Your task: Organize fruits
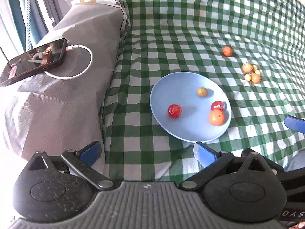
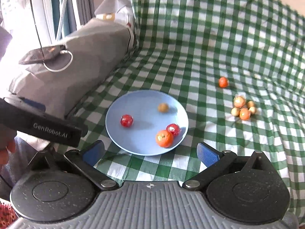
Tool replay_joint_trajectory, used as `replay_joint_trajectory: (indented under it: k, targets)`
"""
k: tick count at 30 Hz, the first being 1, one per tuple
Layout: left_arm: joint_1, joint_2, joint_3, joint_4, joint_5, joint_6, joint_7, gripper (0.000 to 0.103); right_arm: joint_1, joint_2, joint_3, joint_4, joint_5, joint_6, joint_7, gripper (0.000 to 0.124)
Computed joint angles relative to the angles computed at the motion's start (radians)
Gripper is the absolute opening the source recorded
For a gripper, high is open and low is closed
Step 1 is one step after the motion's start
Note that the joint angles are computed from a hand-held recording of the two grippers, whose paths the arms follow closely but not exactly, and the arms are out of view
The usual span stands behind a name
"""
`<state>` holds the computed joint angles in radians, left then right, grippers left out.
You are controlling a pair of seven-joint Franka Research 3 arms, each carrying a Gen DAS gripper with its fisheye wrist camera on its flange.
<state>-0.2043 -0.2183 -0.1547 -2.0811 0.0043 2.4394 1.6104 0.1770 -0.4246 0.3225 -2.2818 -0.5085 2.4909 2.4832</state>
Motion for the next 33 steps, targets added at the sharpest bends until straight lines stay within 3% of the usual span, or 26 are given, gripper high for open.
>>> replay_joint_trajectory:
  k: [12,33]
  targets:
    - [-0.022,-0.104,0.013,-0.072,-0.006,0.038,0.017,0.103,-0.014,-0.091,0.052,-0.029,-0.03,-0.042,0.061,0.102]
    - [-0.035,-0.105,0.012,-0.061,0.008,0.048,-0.001,0.103,-0.032,-0.122,0.072,-0.042,-0.025,-0.044,0.07,0.102]
